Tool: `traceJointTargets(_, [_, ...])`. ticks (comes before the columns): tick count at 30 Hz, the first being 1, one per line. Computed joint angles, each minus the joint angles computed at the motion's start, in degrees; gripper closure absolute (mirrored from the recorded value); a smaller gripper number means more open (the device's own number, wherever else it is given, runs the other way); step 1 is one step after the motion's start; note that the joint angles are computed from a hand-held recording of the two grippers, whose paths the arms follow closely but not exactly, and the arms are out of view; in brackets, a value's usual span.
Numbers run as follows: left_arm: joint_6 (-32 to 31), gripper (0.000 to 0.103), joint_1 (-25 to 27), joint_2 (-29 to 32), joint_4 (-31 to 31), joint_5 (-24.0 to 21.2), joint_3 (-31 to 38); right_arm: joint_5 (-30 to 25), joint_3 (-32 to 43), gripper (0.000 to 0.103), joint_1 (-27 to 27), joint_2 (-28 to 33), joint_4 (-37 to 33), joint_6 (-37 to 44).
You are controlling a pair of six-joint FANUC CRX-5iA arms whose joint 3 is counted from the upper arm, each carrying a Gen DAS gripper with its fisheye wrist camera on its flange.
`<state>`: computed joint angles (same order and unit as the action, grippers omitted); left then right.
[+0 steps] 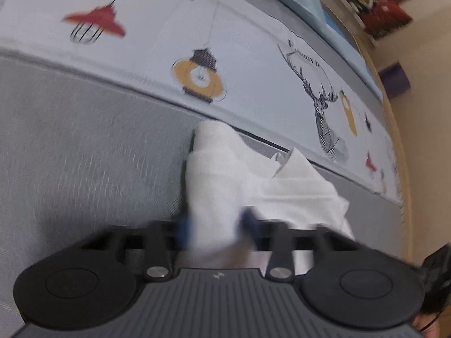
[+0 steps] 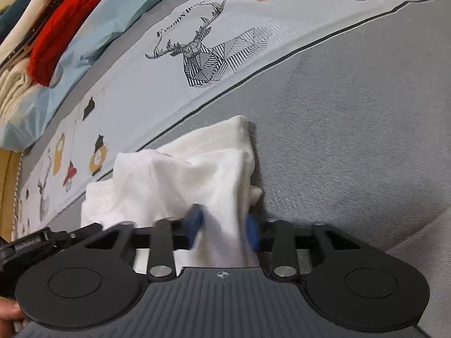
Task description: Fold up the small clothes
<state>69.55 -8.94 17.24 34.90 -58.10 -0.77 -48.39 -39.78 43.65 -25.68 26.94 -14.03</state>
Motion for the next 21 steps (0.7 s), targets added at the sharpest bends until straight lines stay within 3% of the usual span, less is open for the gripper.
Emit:
traceJointTargets(2, [-1.1, 0.093, -0.1, -0.2, 0.2, 1.1, 0.2, 0.1, 0.3, 0.083, -0.2, 0.7, 1.3, -0.7])
traceJointTargets(5, [-6.3, 0.095, -0.1, -3.2, 5.8, 7.1, -2.8, 1.8, -1.6, 0.085, -0.2, -0.3, 8.2, -6.6])
traceJointTargets(8, [-17.6, 0.095, -1.5, -8.2, 13.8, 18.6, -8.4, 4.2, -3.7, 0.085, -0.4, -0.8, 18.8, -13.8])
traceJointTargets(10, [-23.4, 0.091, -2.9, -10.6, 20.2, 26.6, -12.0, 4.4, -5.6, 0.083, -0.7, -0.7, 30.2, -20.0])
traceJointTargets(11, [-23.7, 0.076, -3.5, -11.2, 21.4, 30.0, -12.9, 1.4, -5.6, 0.079, -0.2, 0.3, 35.0, -22.2])
traceJointTargets(12, [-21.2, 0.055, -3.2, -11.4, 19.9, 31.9, -12.9, -3.3, -4.7, 0.065, 1.0, 1.8, 36.7, -22.8])
traceJointTargets(14, [-16.4, 0.051, -1.4, -10.6, 16.3, 28.9, -11.3, -10.8, -2.1, 0.046, 2.7, 4.5, 33.9, -20.2])
traceJointTargets(15, [-14.8, 0.052, -0.5, -9.9, 15.0, 26.1, -10.3, -11.0, -1.7, 0.048, 2.7, 4.4, 31.8, -18.6])
traceJointTargets(18, [-14.3, 0.053, 0.8, -7.7, 13.2, 17.9, -7.6, -5.0, -2.4, 0.050, 1.4, 1.9, 27.0, -14.9])
traceJointTargets(21, [-13.2, 0.053, 1.5, -4.5, 9.3, 8.8, -4.0, -5.4, 2.9, 0.052, 1.7, 4.5, 13.0, -0.5])
